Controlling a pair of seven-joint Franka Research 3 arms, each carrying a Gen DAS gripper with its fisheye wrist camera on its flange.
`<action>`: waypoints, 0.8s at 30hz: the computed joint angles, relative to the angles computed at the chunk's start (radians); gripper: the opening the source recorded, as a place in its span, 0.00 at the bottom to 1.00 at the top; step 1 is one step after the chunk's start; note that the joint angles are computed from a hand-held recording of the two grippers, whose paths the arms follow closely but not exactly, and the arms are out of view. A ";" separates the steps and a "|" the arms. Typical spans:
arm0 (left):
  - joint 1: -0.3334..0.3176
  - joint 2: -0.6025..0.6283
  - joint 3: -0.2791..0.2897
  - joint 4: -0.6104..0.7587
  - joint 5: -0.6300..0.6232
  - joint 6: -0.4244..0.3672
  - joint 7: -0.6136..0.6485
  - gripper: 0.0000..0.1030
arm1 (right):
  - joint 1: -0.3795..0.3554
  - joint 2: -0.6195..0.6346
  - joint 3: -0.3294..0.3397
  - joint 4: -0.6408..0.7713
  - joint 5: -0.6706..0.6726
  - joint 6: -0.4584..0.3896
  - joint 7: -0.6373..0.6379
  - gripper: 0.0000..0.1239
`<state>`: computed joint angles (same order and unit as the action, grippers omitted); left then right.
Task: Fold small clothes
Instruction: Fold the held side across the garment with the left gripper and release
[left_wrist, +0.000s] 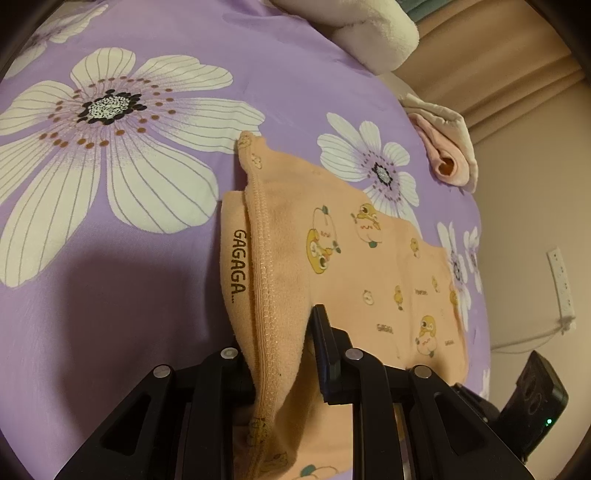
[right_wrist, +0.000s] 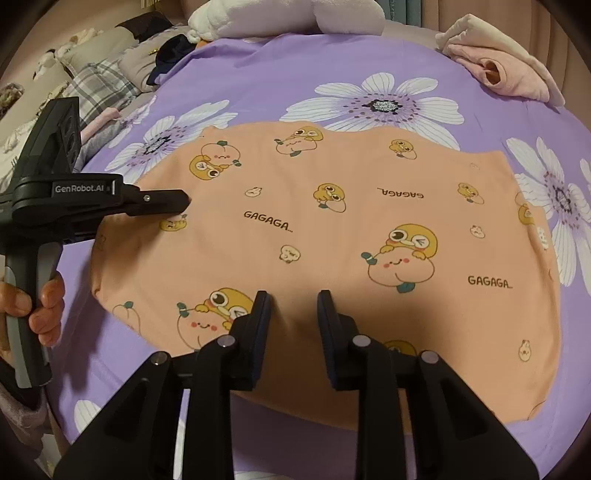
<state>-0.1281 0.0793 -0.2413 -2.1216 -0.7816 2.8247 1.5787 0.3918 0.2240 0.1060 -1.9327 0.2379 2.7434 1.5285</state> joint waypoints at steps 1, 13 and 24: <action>-0.002 -0.005 -0.001 -0.004 0.006 0.006 -0.008 0.10 | -0.013 -0.002 0.012 -0.002 0.038 0.000 -0.022 0.23; -0.053 -0.032 0.001 0.023 0.188 0.070 -0.103 0.08 | -0.098 -0.050 0.064 -0.044 0.469 0.055 -0.250 0.24; -0.110 0.052 -0.020 0.194 0.609 0.014 -0.347 0.08 | -0.157 -0.086 0.047 -0.046 0.944 0.029 -0.566 0.25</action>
<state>-0.2379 0.1315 -0.2609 -1.9279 -0.1729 2.8389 1.2322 0.2353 0.1379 0.1533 -1.9782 1.1816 2.7721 0.9630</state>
